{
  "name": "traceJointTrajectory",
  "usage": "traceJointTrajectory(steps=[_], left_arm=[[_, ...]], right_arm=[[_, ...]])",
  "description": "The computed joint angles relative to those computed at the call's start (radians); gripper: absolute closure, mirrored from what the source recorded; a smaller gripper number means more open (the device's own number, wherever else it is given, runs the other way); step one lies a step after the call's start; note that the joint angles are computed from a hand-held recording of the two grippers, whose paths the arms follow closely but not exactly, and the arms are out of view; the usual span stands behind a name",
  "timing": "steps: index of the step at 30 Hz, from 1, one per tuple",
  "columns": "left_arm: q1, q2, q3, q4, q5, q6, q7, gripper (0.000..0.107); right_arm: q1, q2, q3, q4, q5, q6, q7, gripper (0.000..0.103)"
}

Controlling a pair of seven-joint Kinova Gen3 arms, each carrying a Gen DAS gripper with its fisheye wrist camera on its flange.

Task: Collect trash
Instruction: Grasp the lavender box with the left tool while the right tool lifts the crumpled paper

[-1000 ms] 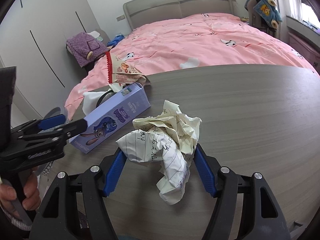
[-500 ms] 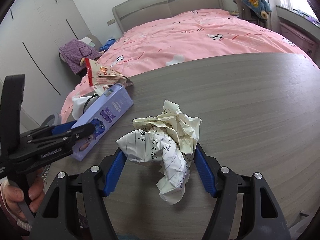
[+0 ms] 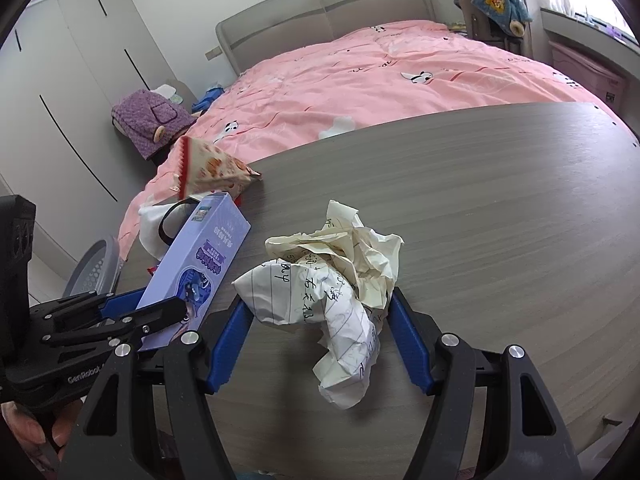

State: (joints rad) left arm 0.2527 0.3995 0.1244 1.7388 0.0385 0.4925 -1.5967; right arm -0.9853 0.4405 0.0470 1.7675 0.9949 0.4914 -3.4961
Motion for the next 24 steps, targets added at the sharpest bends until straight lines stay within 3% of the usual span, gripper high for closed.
traceJointTrajectory(steps=[6,13,24], left_arm=[[0.058,0.041,-0.038,-0.041,-0.061,0.001,0.059,0.072],[0.038,0.071,-0.013,-0.074,-0.048,0.029,0.048,0.077],[-0.020,-0.065,0.005,0.043,0.020,-0.054,-0.003,0.077]], right_arm=[[-0.001,-0.005,-0.006,0.009,-0.001,0.011,-0.017,0.037],[0.006,-0.009,-0.018,0.010,-0.016,0.019,-0.007,0.037],[-0.012,-0.008,-0.030,-0.027,-0.034,0.067,0.024,0.037]])
